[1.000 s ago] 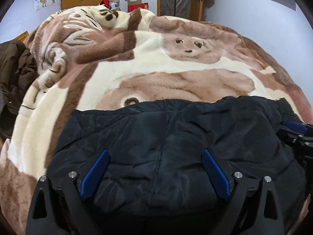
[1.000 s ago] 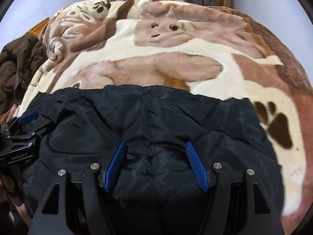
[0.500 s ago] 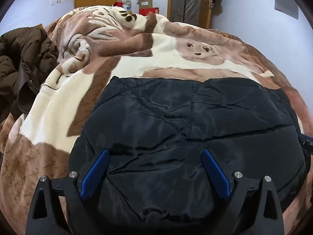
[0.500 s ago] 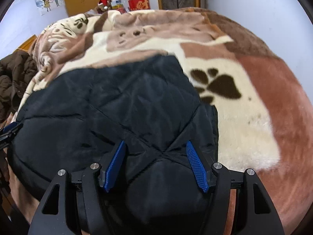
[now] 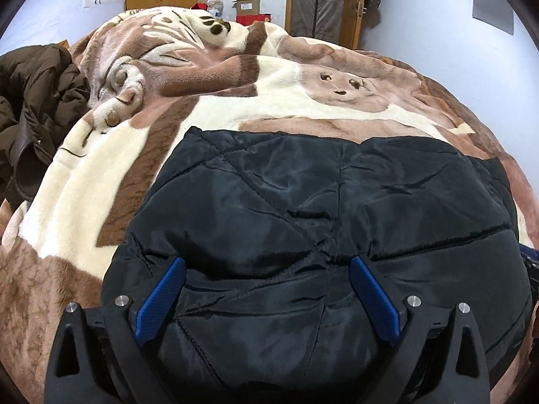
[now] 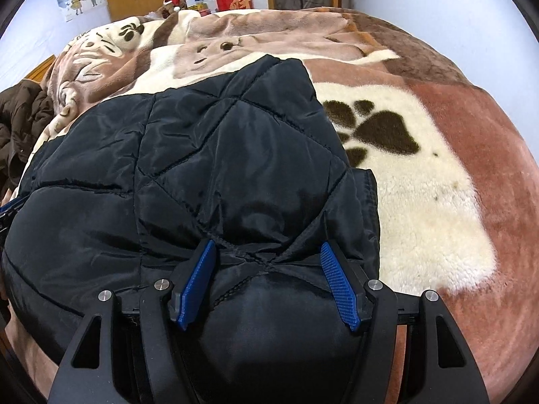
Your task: Fold large clothes
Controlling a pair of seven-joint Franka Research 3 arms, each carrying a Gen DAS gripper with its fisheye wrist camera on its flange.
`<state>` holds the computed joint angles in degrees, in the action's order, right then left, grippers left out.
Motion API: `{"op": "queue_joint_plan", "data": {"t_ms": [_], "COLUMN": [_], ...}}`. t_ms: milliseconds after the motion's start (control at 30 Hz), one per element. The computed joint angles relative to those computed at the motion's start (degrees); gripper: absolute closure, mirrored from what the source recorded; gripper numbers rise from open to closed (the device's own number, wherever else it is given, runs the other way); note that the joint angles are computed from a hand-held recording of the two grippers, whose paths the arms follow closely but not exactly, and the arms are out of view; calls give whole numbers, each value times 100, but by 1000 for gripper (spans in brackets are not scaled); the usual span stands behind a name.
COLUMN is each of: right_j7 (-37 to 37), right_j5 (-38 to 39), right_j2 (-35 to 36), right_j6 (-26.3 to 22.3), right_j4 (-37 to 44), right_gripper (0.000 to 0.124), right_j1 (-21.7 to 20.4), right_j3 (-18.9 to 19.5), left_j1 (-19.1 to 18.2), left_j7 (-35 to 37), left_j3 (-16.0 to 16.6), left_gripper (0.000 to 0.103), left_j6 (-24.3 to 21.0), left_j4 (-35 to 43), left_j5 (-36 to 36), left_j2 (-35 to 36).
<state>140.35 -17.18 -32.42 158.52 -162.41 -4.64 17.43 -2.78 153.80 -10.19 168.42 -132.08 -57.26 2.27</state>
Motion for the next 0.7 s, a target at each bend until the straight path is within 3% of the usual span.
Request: {"op": "queue_joint_plan", "data": {"t_ms": [100,167,267,367,400,533,633,700], "right_j7": [-75,-47,-6,-53,-89,-58,-93,-11], "right_j5": [160,148,95,160,168,106,204,109], "right_j2": [-100,-353,-578,-273,-151,67,-93,-263], "right_j6": [-321,-454,-297,-302,-275,-2,-323,-305], "right_j4": [137,185,180,258,253,117,246,299], "right_gripper": [60,60,60,60,60,60,61,65], "right_j1": [137,142,-15,-134,-143,-218,-157,-231], "right_j3": [-134,-125,-122,-178,-210,-227,-272,-193], "left_j1": [13,10,-51,47,114,484,554,587], "left_j7": [-411,-32,340,-423,-707,-579,-875,-637], "left_j3": [77,188,350,413,418,230,185,126], "left_gripper": [6,6,6,6,6,4,6,6], "left_j6": [-139,-328,-166,-74,-165,-708,-782,-763], "left_j4": [-85,-98,-25,136,203,437,474,563], "left_j5": [462,66,-225,486,733,364,700,516], "left_j2": [-185,-380,-420,-101,46,318,257,198]}}
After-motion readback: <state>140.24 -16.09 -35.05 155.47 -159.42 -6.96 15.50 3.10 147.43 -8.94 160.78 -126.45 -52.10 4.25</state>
